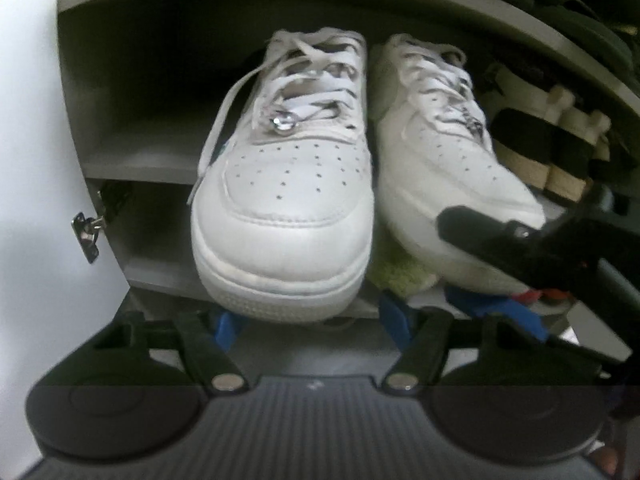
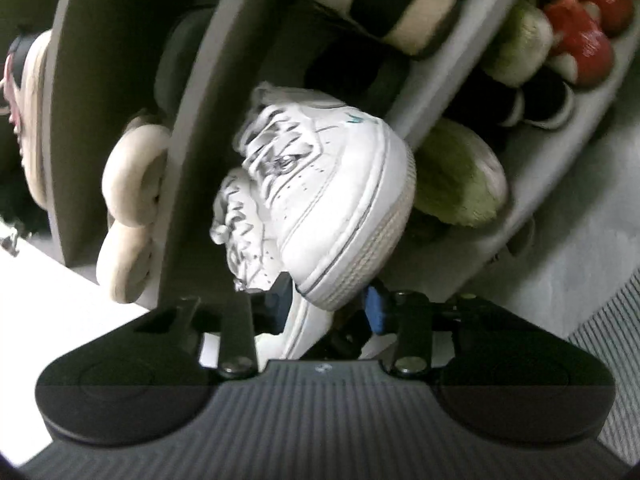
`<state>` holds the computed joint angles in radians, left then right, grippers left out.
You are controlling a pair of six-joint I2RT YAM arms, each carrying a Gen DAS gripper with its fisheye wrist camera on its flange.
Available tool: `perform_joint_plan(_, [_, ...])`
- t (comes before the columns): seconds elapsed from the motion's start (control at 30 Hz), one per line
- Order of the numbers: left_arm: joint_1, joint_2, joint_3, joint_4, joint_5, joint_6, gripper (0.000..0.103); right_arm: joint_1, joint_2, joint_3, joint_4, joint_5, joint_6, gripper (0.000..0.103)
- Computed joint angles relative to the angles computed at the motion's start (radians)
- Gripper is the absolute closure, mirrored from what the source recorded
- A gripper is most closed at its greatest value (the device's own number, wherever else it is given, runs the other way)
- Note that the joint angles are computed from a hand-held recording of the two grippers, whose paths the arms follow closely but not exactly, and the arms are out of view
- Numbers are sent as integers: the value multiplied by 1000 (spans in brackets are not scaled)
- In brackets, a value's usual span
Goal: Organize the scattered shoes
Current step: 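Release the sneakers on the shelf and withdraw the right tool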
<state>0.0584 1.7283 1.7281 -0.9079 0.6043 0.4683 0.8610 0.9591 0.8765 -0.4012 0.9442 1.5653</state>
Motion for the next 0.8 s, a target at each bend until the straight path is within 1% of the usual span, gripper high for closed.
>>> perform_joint_plan(0.07, [-10, 20, 31, -1, -7, -16, 30, -32, 3, -21, 46, -32, -14, 62])
perform_joint_plan(0.13, [-20, 45, 69, -17, -8, -11, 30, -103, 24, -44, 121, -121, -53, 62])
perform_joint_plan(0.17, [-26, 74, 112, -47, -4, -8, 30, -120, 38, -51, 148, -140, -60, 62])
perform_joint_plan(0.23, [-29, 102, 146, -71, -1, -23, 30, -188, 74, -73, 233, -209, -81, 61])
perform_joint_plan(0.27, [-29, 113, 156, -78, -2, -31, 30, -183, 78, -87, 250, -205, -69, 60])
perform_joint_plan(0.3, [-29, 106, 139, -61, -9, -21, 30, -173, 79, -103, 263, -196, -54, 59])
perform_joint_plan(0.33, [-29, 100, 121, -44, -16, -12, 28, -172, 76, -125, 301, -189, -44, 59])
perform_joint_plan(0.4, [-28, 76, 77, 0, -30, 9, 25, -167, 81, -126, 310, -188, -27, 59])
perform_joint_plan(0.47, [-13, 67, 69, 4, -14, 35, 22, -168, 79, -120, 299, -196, -38, 60])
perform_joint_plan(0.5, [-5, 62, 65, 7, -6, 49, 20, -159, 68, -113, 274, -190, -49, 60])
perform_joint_plan(0.57, [12, 35, 31, 41, 3, 78, 18, -139, 54, -96, 225, -171, -62, 60])
perform_joint_plan(0.6, [22, 13, -1, 76, 0, 93, 18, -125, 52, -80, 186, -151, -64, 60])
perform_joint_plan(0.67, [41, 3, -9, 82, 17, 97, 18, -78, 50, -31, 56, -89, -36, 60])
perform_joint_plan(0.77, [76, -16, -23, 98, 61, 88, 20, -21, 64, 0, -31, -16, 48, 60])
perform_joint_plan(0.8, [84, -41, -61, 151, 73, 69, 21, -2, 71, 10, -61, 7, 79, 60])
